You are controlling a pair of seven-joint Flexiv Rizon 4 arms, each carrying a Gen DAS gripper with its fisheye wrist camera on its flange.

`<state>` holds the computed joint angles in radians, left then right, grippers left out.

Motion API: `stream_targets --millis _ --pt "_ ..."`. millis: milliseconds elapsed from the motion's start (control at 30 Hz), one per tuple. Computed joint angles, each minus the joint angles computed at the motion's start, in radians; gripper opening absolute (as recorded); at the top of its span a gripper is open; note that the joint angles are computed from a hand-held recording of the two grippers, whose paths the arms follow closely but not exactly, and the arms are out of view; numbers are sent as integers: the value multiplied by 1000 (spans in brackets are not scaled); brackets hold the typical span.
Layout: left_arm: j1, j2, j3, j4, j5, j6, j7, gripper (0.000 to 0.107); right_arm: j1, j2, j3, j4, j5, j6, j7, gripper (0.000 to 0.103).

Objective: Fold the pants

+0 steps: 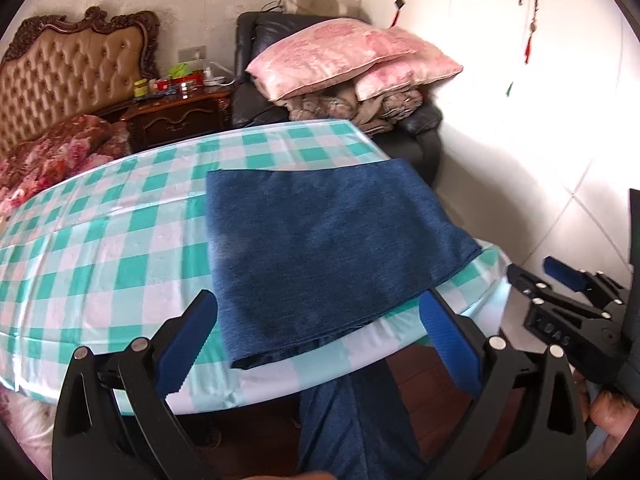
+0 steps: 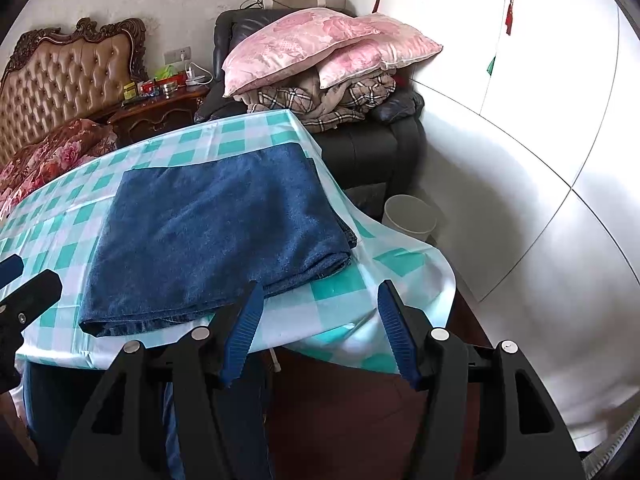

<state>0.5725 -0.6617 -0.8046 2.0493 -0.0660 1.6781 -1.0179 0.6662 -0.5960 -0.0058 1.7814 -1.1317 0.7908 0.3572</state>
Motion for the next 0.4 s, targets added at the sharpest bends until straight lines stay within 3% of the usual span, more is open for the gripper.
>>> stream_targets --millis 100,167,233,333,400 --pt "-2 -31 -20 -17 5 -8 9 101 -4 -2 0 2 1 6 5 58" --pt "27 -64 -69 -35 -3 -62 34 101 -7 -5 -2 3 1 15 11 58" --pt "86 -95 -136 -38 -24 -104 74 101 -9 -12 -10 1 -12 31 29 66" --pt "171 -101 -164 -15 -34 -37 81 101 -7 -16 -42 13 -83 67 153 85" --pt "227 -89 -134 0 -40 40 19 101 -13 -26 -43 12 -90 62 206 88"
